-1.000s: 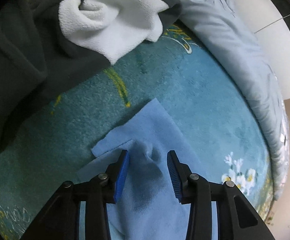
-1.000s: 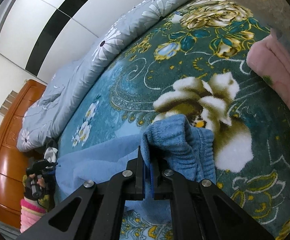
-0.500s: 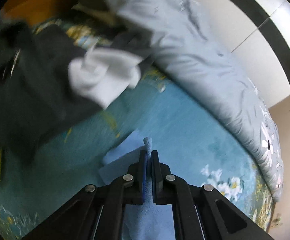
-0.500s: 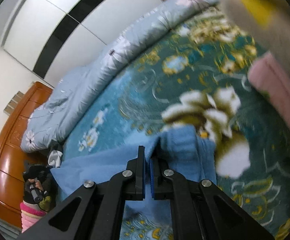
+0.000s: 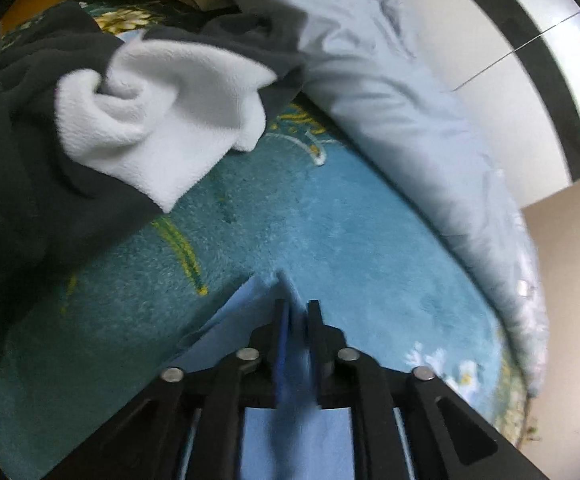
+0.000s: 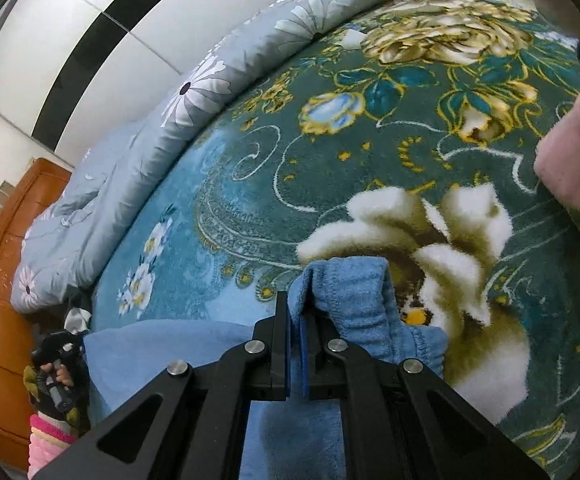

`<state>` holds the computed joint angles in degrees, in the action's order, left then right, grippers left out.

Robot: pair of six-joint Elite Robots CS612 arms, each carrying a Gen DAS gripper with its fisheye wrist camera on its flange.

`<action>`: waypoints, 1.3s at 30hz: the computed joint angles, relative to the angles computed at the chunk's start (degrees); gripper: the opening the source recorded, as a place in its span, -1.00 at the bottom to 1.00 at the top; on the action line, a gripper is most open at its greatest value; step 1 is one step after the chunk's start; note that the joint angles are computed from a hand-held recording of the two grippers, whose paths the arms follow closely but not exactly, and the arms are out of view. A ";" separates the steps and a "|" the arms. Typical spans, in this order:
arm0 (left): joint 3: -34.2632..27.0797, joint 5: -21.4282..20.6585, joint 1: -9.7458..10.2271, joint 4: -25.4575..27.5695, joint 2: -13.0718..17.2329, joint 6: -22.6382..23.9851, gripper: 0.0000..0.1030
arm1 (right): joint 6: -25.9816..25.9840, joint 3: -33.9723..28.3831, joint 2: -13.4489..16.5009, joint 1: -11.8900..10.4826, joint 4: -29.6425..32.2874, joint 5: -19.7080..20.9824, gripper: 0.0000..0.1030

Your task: Fold clothes

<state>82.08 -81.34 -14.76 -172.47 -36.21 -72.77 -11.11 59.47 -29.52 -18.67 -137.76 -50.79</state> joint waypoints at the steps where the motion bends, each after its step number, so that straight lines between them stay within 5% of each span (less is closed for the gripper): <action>1: 0.89 0.15 -0.08 -1.00 -0.54 0.06 -0.29 | -0.53 0.47 -0.30 0.02 -0.55 -0.12 -0.91; 2: 2.10 0.77 -0.29 -1.82 -1.41 0.19 -0.19 | -1.04 1.04 -0.65 0.02 -1.19 -0.14 -0.85; 4: 5.03 2.69 -0.99 -3.66 -2.90 0.52 -0.04 | -2.07 3.10 -1.84 -0.20 -3.22 0.80 -0.30; 6: 7.05 3.56 -1.44 -4.84 -3.64 0.54 0.06 | -2.97 5.79 -3.33 -0.52 -5.97 1.72 -0.05; 12: 7.49 -1.79 -0.96 -6.43 -1.54 -0.57 0.08 | -4.49 14.40 -7.77 -2.01 -10.99 2.54 -0.05; 18: 5.76 1.41 -0.94 -10.45 0.60 -1.05 0.03 | 2.28 16.94 -7.75 -3.78 -10.81 5.43 -0.05; 22: 4.80 3.31 -0.86 -8.57 0.99 -2.12 -0.58 | 7.72 18.97 -8.10 -3.79 -14.32 5.76 -0.05; 24: 4.71 2.92 -0.67 -9.36 1.33 -2.44 -0.62 | 12.75 21.49 -8.63 -5.00 -19.19 10.24 -0.05; 26: 4.53 2.59 -0.51 -10.21 1.72 -2.83 -0.65 | 14.18 23.45 -9.33 -5.61 -21.32 10.16 -0.05; 28: 4.81 2.60 -0.51 -11.15 1.76 -3.58 -0.66 | 12.90 23.68 -9.51 -5.65 -17.18 9.14 -0.05; 31: 5.31 2.75 -0.59 -11.96 1.51 -5.24 -0.73 | 14.52 22.45 -8.23 -5.57 -13.37 10.98 -0.05; 39: 6.60 3.63 -0.80 -16.07 0.96 -8.43 -0.81 | 29.70 17.04 -3.65 -4.03 -21.90 11.71 -0.05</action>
